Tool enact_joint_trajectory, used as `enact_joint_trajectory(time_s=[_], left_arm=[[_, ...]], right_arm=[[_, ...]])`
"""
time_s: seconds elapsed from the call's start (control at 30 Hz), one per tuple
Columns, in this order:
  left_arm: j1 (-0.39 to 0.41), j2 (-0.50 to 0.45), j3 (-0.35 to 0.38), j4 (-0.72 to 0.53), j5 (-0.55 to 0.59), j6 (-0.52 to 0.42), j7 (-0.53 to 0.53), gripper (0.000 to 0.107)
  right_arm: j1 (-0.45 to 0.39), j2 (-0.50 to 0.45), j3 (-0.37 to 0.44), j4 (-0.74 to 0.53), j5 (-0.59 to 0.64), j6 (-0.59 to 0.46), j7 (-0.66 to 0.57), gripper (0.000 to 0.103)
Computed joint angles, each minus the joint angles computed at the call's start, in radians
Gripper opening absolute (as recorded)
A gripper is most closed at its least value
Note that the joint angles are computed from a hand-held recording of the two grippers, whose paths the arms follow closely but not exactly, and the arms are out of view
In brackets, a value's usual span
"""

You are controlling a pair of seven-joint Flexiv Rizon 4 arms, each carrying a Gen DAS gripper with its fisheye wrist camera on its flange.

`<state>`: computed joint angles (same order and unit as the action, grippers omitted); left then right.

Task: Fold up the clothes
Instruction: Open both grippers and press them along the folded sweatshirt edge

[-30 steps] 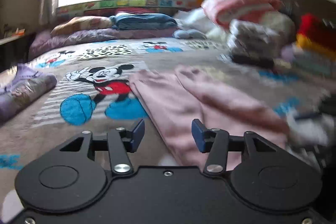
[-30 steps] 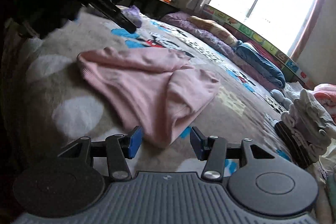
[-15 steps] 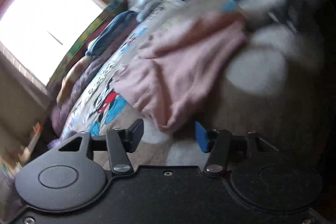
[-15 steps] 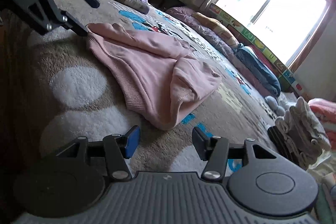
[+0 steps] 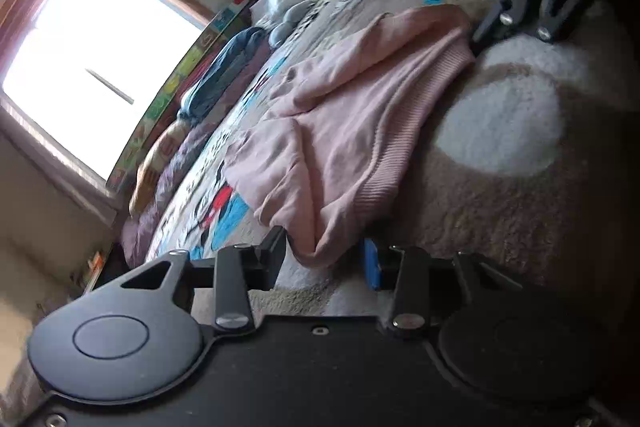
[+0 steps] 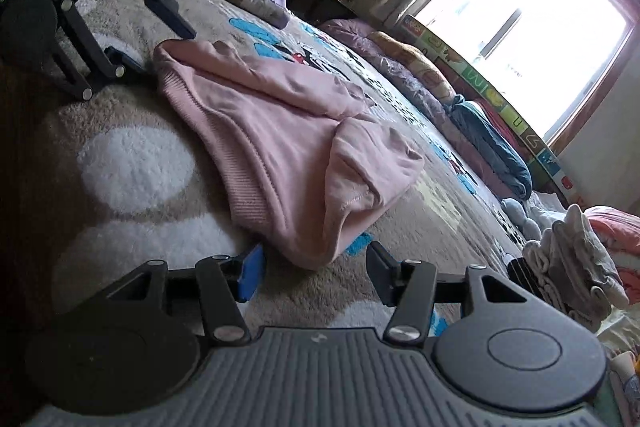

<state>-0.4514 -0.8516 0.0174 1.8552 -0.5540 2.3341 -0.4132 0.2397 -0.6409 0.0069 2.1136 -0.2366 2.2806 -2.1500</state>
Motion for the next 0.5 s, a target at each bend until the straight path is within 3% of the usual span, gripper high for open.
enact_joint_trajectory(time_s=[0.13,0.2,0.27,0.5], left_arm=[[0.004,-0.004,-0.017,-0.015,-0.027,-0.012,-0.038,0.036],[0.004,-0.009,-0.018,-0.028,-0.031,-0.015,-0.052,0.036],[-0.004,-0.015,-0.016,-0.037,-0.043,-0.013,-0.063,0.033],[-0.029,-0.014,-0.011,-0.031,-0.067,-0.010,-0.065,0.013]], right_arm=[[-0.060,-0.007,0.038,-0.013,-0.074,-0.018,0.058,0.050],[-0.080,-0.013,0.050,-0.013,-0.109,-0.014,0.080,0.039],[-0.090,-0.024,0.054,-0.014,-0.140,0.000,0.084,0.035],[-0.159,-0.031,0.089,-0.024,-0.262,-0.004,0.179,0.020]])
